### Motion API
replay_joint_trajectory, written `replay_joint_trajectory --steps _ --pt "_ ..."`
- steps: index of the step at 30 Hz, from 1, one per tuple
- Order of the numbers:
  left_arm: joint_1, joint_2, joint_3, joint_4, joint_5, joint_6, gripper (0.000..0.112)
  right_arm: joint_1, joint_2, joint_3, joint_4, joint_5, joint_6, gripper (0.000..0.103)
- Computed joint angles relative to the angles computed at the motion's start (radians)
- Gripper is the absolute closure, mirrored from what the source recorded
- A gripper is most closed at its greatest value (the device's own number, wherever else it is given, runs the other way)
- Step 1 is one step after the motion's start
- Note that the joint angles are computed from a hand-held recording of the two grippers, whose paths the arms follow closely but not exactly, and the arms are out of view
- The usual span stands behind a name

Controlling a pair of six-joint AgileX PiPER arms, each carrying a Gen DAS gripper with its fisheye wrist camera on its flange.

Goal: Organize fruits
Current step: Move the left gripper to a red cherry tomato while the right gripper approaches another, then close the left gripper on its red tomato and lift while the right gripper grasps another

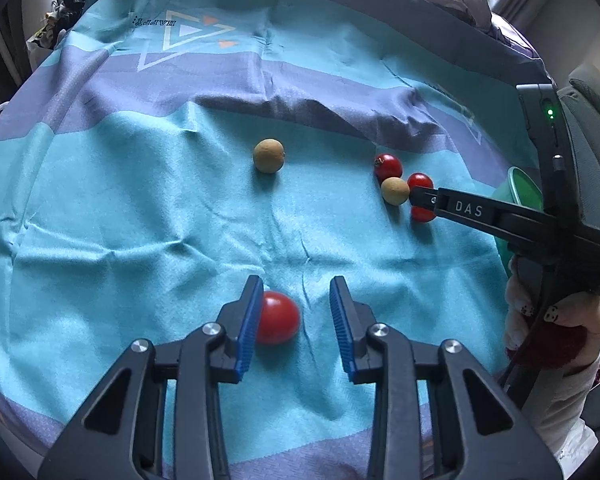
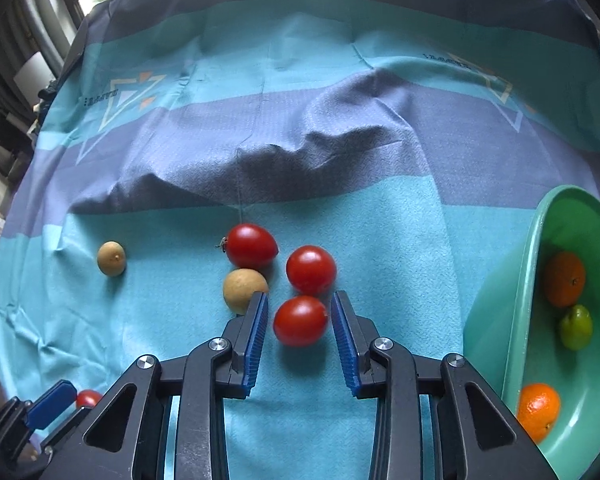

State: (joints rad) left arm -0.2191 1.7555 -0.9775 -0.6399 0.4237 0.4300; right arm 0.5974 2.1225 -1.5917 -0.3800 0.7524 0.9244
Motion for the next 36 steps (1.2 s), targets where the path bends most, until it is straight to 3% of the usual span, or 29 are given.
replay_joint_trajectory --steps 6,11,14,19,23,36 --pt "-0.027 -0.002 0.000 0.084 -0.018 -0.081 0.080 -0.002 0.008 0.000 0.023 -0.007 -0.014 0.070" --pt "0.005 -0.004 -0.018 0.033 0.062 -0.049 0.079 -0.008 0.019 -0.003 0.053 -0.015 -0.038 0.069" --pt "0.046 0.005 -0.028 -0.072 0.126 0.042 0.078 -0.008 0.027 -0.008 0.058 -0.018 -0.034 0.072" --pt "-0.003 -0.006 -0.018 0.063 0.066 -0.085 0.078 -0.007 0.020 0.005 0.056 -0.032 -0.034 0.074" --pt "0.013 -0.003 -0.031 0.055 0.095 -0.077 0.077 -0.006 -0.011 0.040 0.052 -0.058 -0.023 0.074" --pt "-0.045 0.047 -0.053 0.274 0.048 -0.300 0.077 0.014 -0.104 0.136 0.007 -0.119 0.025 0.074"
